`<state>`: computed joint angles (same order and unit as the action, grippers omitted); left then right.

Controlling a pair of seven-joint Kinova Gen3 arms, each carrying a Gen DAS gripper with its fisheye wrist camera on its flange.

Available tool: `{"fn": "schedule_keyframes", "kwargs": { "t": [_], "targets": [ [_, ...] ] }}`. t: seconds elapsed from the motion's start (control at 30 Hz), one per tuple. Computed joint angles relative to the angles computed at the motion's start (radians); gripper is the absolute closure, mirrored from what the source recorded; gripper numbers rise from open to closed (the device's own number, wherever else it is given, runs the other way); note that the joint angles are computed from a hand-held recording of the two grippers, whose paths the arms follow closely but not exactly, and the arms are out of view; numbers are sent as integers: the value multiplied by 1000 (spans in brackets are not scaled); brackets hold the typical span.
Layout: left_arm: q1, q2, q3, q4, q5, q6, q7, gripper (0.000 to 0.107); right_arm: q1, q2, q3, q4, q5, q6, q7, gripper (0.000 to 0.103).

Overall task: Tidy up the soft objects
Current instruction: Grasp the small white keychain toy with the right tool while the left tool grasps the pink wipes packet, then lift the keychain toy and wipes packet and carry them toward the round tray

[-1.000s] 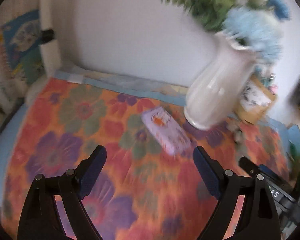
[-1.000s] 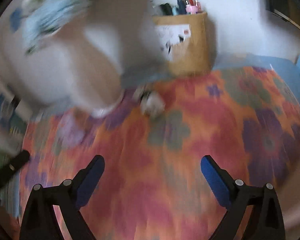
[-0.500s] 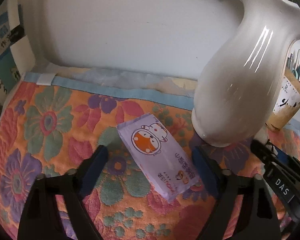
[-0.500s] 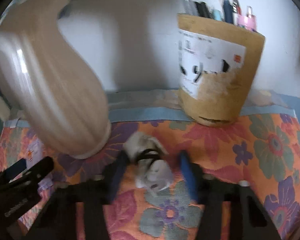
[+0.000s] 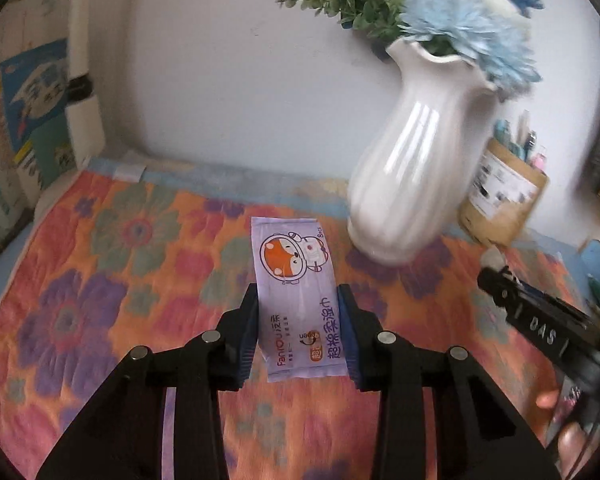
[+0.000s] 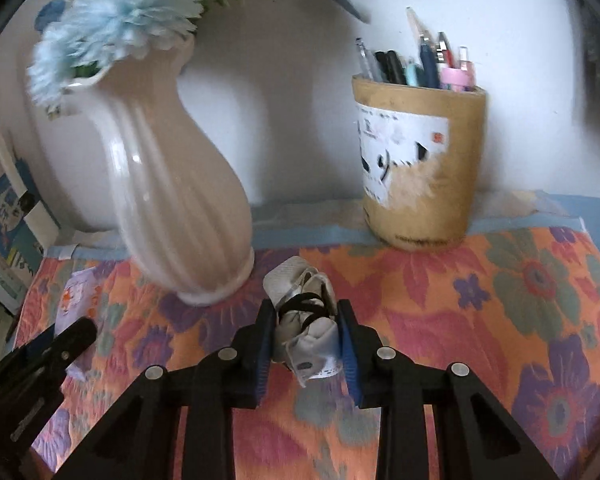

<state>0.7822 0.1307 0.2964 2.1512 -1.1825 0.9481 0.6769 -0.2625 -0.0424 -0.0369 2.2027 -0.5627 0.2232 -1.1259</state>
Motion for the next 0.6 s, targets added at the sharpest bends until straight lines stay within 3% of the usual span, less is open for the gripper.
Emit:
{"fn": "schedule_keyframes", "kwargs": {
  "t": [0.17, 0.33, 0.5, 0.6],
  "targets": [
    [69, -44, 65, 57, 42, 25, 117, 74, -53, -133, 117, 108, -117, 54, 123, 74],
    [154, -38, 122, 69, 57, 84, 198, 74, -103, -231, 220, 169, -106, 150, 127, 74],
    [269, 12, 163, 21, 89, 204, 216, 74, -60, -404, 212, 247, -27, 270, 78, 74],
    [335, 37, 163, -11, 111, 262, 212, 74, -29, -469, 153, 271, 31, 310, 10, 74]
  ]
}}
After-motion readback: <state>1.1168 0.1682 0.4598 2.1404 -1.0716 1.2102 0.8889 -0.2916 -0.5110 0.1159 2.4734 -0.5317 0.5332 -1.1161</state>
